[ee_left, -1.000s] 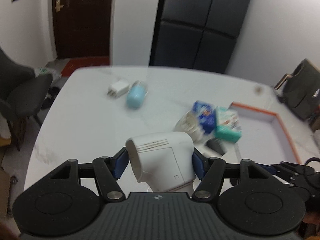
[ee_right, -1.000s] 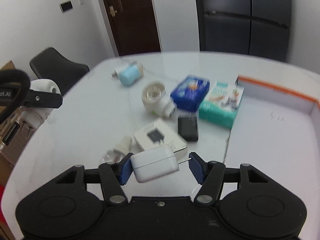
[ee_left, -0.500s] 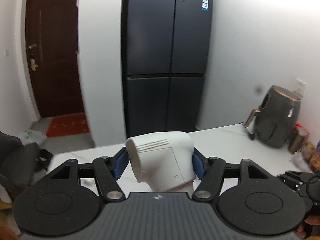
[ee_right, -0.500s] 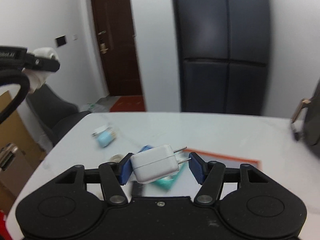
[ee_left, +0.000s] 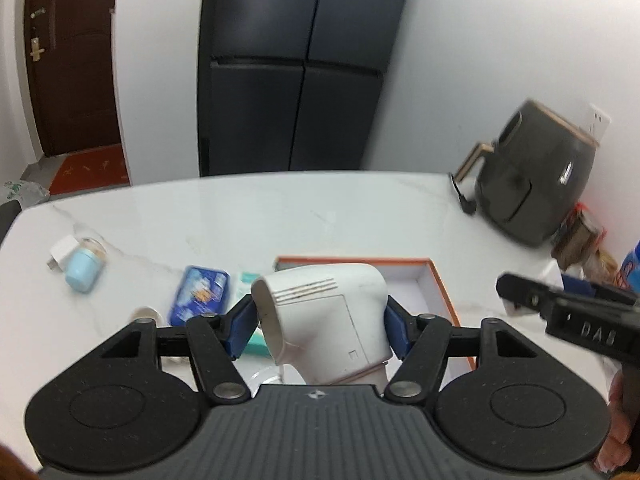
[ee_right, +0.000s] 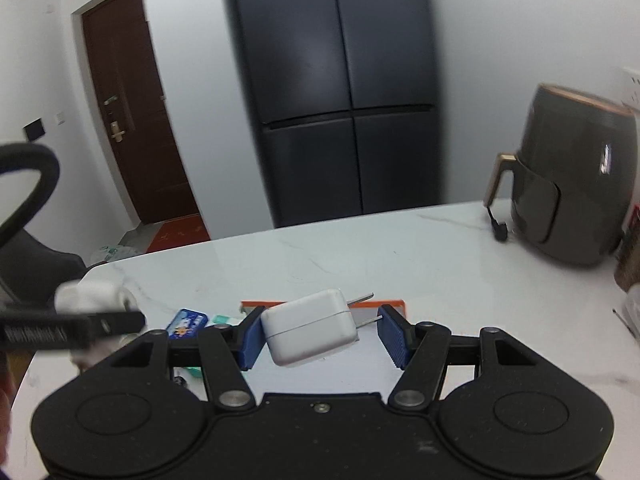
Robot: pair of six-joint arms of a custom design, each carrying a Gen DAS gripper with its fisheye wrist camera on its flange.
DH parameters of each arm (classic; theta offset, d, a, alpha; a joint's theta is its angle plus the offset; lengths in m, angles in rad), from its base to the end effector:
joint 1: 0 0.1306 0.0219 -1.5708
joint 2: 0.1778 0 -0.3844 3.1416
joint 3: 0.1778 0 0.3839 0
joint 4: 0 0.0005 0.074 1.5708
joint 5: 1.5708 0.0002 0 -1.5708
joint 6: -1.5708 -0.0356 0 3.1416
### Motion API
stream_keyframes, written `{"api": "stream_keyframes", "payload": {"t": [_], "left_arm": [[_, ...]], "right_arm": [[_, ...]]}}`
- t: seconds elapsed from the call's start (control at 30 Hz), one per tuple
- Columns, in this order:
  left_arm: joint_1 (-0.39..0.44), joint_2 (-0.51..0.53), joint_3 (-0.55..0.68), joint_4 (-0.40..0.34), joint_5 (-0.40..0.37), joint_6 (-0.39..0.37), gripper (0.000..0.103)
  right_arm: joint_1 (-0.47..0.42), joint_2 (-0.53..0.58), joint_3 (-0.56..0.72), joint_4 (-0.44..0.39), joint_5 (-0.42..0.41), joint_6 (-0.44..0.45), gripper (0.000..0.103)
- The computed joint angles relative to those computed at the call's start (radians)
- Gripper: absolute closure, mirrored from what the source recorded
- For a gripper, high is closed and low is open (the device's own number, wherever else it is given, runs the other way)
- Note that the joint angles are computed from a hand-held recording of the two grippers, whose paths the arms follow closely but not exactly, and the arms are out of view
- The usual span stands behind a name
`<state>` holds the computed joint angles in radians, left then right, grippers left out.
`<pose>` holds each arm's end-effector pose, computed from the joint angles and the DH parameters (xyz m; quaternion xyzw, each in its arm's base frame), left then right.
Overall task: Organize rigid objects
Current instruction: 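Lift and carry the socket adapter and charger with both tools to the orange-rimmed box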
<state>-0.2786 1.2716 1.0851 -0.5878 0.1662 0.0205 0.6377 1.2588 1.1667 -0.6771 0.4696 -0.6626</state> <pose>0.4121 -0.1245 0.3646 0.1501 0.9068 -0.1332 0.3708 0.3542 0.2418 0.4025 0.1019 0.8943 0.0592 0.4317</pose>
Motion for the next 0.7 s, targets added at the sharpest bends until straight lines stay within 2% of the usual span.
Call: {"api": "stream_keyframes", "payload": {"t": [0.1, 0.3, 0.7], "left_arm": [[-0.029, 0.008, -0.009, 0.012, -0.038, -0.004, 0.037], [-0.050, 0.025, 0.005, -0.001, -0.059, 0.018, 0.037], [-0.067, 0.021, 0.011, 0.000, -0.092, 0.052, 0.037]], "right_arm": [[-0.016, -0.005, -0.010, -0.018, -0.006, -0.017, 0.031], [-0.014, -0.010, -0.016, -0.039, -0.003, -0.026, 0.031], [-0.026, 0.018, 0.005, -0.028, -0.023, 0.008, 0.031]]}}
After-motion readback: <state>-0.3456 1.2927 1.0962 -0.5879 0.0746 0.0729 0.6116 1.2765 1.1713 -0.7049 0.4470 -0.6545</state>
